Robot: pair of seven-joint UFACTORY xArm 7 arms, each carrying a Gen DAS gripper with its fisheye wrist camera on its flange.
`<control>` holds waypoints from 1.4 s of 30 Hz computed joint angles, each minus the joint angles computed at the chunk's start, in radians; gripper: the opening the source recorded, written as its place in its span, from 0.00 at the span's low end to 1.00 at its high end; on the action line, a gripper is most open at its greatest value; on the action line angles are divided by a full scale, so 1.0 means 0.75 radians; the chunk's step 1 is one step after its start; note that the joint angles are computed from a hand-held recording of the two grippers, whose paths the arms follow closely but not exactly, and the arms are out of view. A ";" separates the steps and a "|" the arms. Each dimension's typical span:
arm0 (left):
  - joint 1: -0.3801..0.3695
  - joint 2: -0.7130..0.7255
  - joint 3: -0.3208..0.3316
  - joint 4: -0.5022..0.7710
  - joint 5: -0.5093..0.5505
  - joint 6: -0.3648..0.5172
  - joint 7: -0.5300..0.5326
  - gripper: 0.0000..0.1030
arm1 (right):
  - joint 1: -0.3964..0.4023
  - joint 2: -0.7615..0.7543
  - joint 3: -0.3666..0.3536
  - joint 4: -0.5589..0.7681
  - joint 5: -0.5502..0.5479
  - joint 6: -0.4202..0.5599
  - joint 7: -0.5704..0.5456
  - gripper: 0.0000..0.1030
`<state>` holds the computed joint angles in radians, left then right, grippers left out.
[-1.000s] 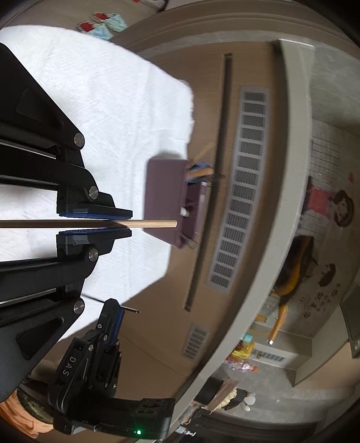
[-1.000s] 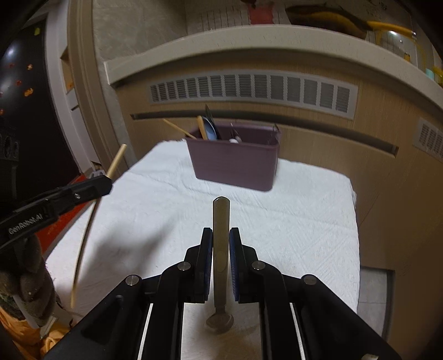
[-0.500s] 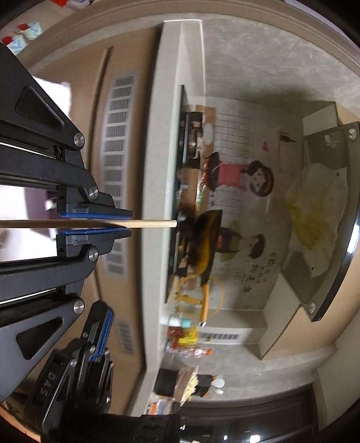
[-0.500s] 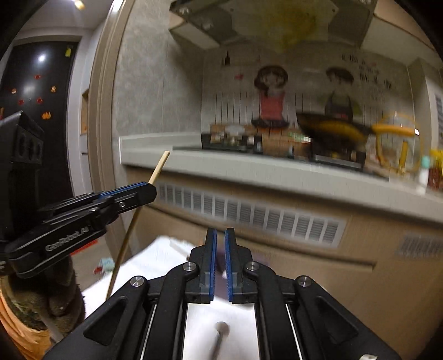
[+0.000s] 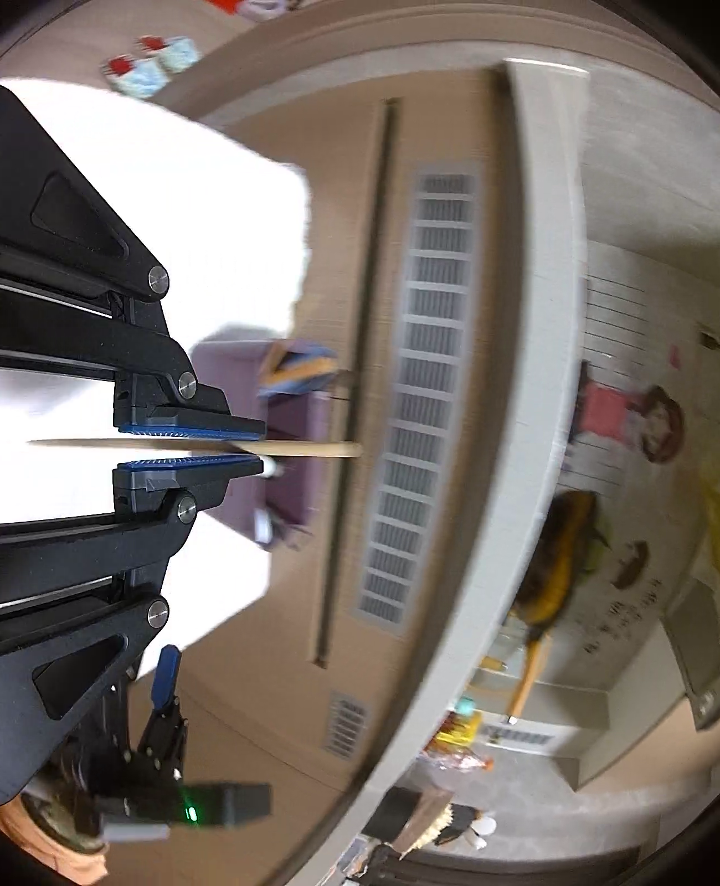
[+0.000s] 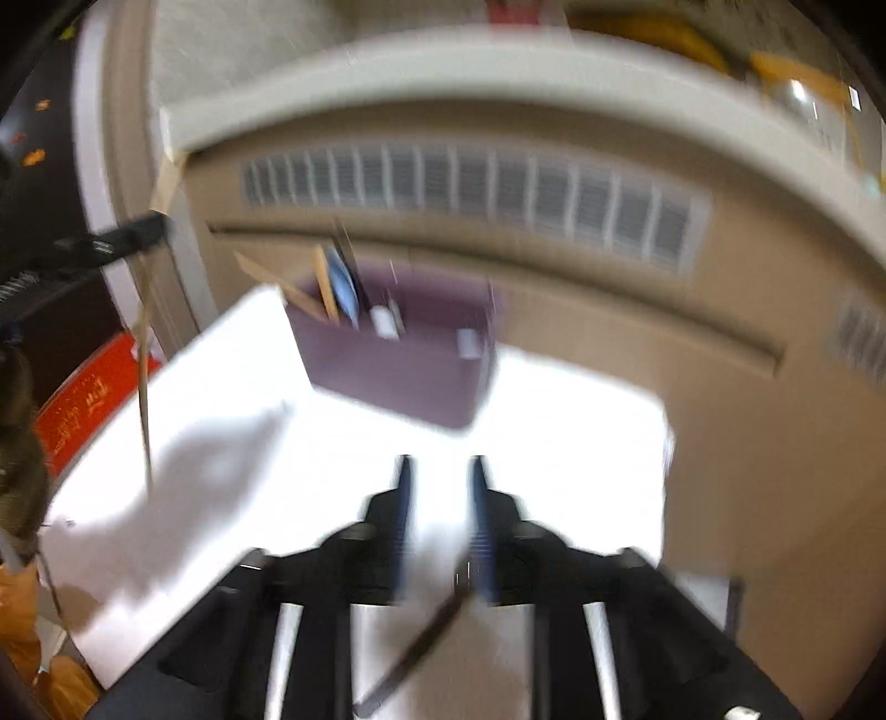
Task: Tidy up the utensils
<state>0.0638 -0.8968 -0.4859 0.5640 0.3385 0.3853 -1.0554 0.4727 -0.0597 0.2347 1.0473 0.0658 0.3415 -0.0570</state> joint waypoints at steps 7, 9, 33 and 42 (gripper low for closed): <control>-0.070 -0.060 -0.021 -0.134 -0.038 0.016 -0.098 0.06 | -0.006 0.148 -0.011 -0.012 -0.257 0.036 0.365 0.46; -0.094 -0.080 -0.009 -0.155 -0.039 0.033 -0.095 0.06 | 0.002 0.179 -0.022 0.017 -0.321 0.053 0.441 0.46; -0.142 0.869 0.381 0.369 -0.044 0.475 -0.009 0.37 | 0.010 0.183 -0.040 -0.056 -0.474 -0.064 0.591 0.50; -0.211 0.723 0.375 0.187 0.156 0.311 -0.131 0.08 | -0.025 0.159 -0.019 -0.083 -0.197 -0.101 0.379 0.53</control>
<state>-0.0948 -0.3545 -0.2048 0.7045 0.4556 0.6186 -1.1536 0.4543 0.0597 0.2208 0.9851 -0.0820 0.2660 0.2270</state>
